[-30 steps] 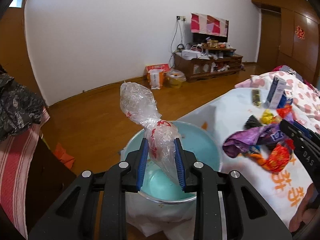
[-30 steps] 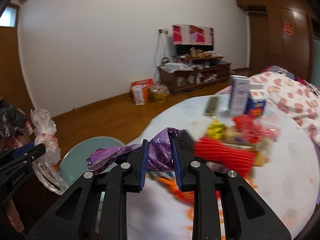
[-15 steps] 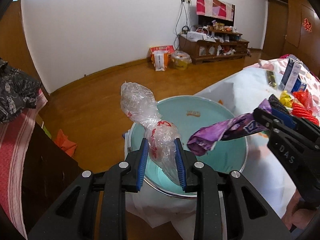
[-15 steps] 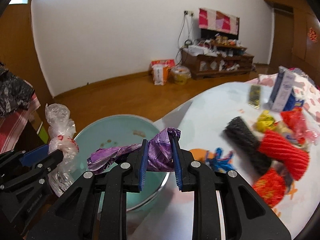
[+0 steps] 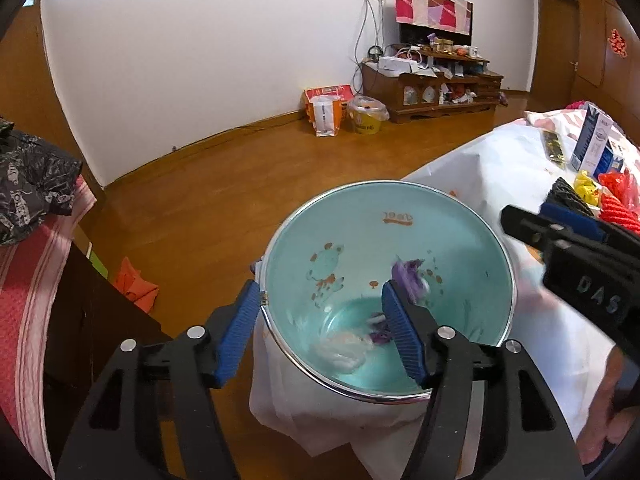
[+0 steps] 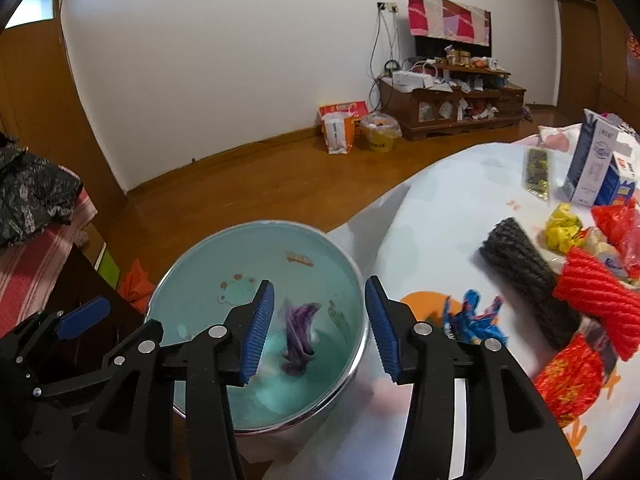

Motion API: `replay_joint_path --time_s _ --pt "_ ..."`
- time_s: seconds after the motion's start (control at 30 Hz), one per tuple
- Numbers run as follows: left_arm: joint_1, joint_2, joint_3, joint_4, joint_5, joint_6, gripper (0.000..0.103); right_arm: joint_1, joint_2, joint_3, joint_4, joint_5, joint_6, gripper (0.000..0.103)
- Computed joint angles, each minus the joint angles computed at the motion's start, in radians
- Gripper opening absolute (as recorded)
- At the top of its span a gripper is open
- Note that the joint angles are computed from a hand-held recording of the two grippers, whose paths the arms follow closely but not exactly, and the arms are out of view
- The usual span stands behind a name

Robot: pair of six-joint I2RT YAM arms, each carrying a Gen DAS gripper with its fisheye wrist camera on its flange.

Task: Collect trash
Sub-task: 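Carry both items over the blue bin and open both tools to drop them, then grasp the red snack wrapper with the left tool while the right tool grasps the red mesh net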

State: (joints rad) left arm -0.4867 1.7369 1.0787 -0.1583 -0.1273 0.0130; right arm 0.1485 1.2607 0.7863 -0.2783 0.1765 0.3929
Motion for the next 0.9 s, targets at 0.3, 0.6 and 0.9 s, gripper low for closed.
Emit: replay_joint_path --time_s 0.3,0.6,0.9 --pt "-0.045 -0.062 -0.030 -0.005 -0.059 -0.060 0.080 -0.033 -0.137 -0.014 -0.092 0.059 0.007 0.065" --pt "-0.128 -0.115 -0.048 -0.022 -0.097 -0.085 0.088 -0.107 -0.281 -0.056 -0.190 0.080 -0.002 0.068" --pt "-0.199 -0.146 -0.043 -0.052 -0.112 -0.106 0.088 -0.221 -0.438 -0.106 -0.262 0.062 -0.057 0.068"
